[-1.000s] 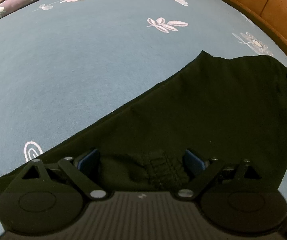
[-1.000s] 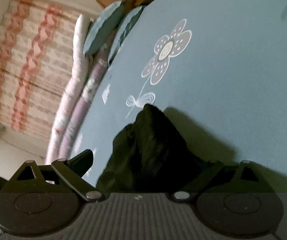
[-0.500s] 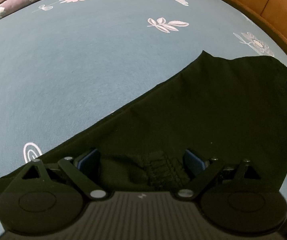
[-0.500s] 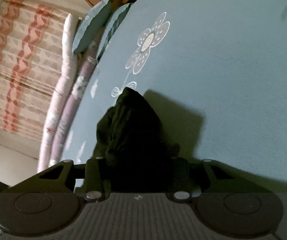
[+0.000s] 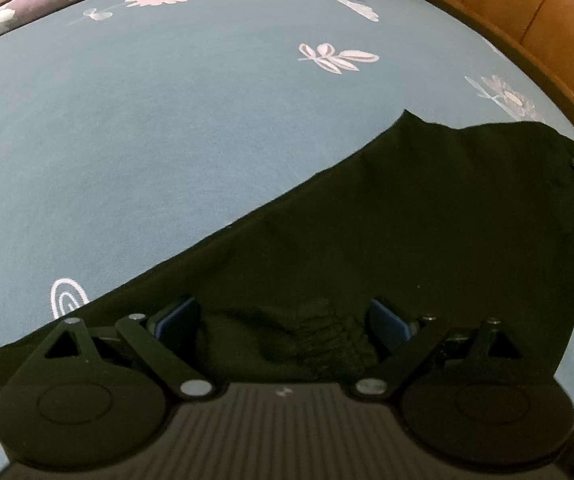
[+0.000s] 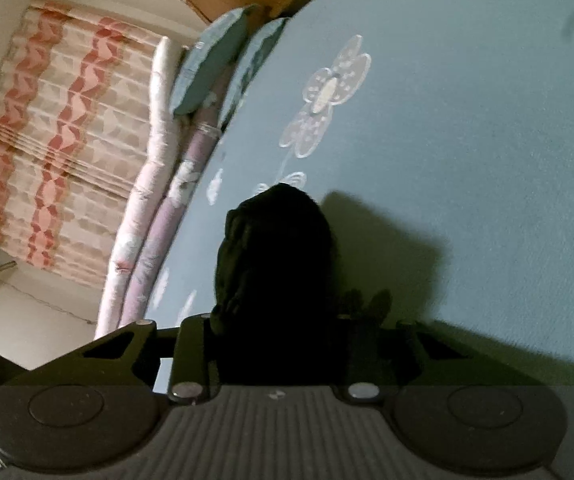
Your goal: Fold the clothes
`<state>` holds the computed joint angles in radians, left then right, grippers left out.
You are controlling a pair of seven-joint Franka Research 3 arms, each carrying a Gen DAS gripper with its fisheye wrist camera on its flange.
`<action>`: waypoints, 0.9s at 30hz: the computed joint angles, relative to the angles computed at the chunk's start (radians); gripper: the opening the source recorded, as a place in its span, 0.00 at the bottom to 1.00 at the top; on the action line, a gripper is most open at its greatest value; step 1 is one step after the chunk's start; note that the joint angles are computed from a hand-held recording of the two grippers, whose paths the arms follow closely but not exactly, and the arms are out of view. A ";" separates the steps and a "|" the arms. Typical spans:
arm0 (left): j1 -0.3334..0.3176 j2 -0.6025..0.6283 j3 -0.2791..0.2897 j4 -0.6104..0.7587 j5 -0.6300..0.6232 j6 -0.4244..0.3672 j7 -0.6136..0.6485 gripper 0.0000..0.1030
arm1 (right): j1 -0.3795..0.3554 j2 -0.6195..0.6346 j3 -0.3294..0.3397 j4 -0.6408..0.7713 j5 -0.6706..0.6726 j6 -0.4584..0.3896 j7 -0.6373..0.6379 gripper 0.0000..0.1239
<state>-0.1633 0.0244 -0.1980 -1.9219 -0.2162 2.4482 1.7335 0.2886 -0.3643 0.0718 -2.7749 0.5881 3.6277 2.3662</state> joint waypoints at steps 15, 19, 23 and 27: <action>0.007 -0.068 0.024 -0.059 -0.082 0.036 0.066 0.89 | -0.545 -0.214 0.560 0.189 0.169 -0.429 -0.191 0.27; 0.004 -0.105 0.039 -0.100 -0.121 0.060 0.081 0.89 | -0.605 -0.236 0.596 0.273 0.039 -0.572 -0.167 0.27; 0.000 -0.135 0.057 -0.132 -0.153 0.067 0.098 0.89 | -0.625 -0.202 0.615 0.378 -0.080 -0.692 -0.143 0.27; -0.004 -0.164 0.077 -0.153 -0.193 0.038 0.125 0.89 | -0.612 -0.128 0.627 0.484 -0.187 -0.783 -0.132 0.27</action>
<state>-0.1674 -0.1397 -0.1209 -2.0751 -0.4089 2.4865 1.8585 -0.3231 -0.4921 0.6992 -2.2910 0.4007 2.8448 2.2340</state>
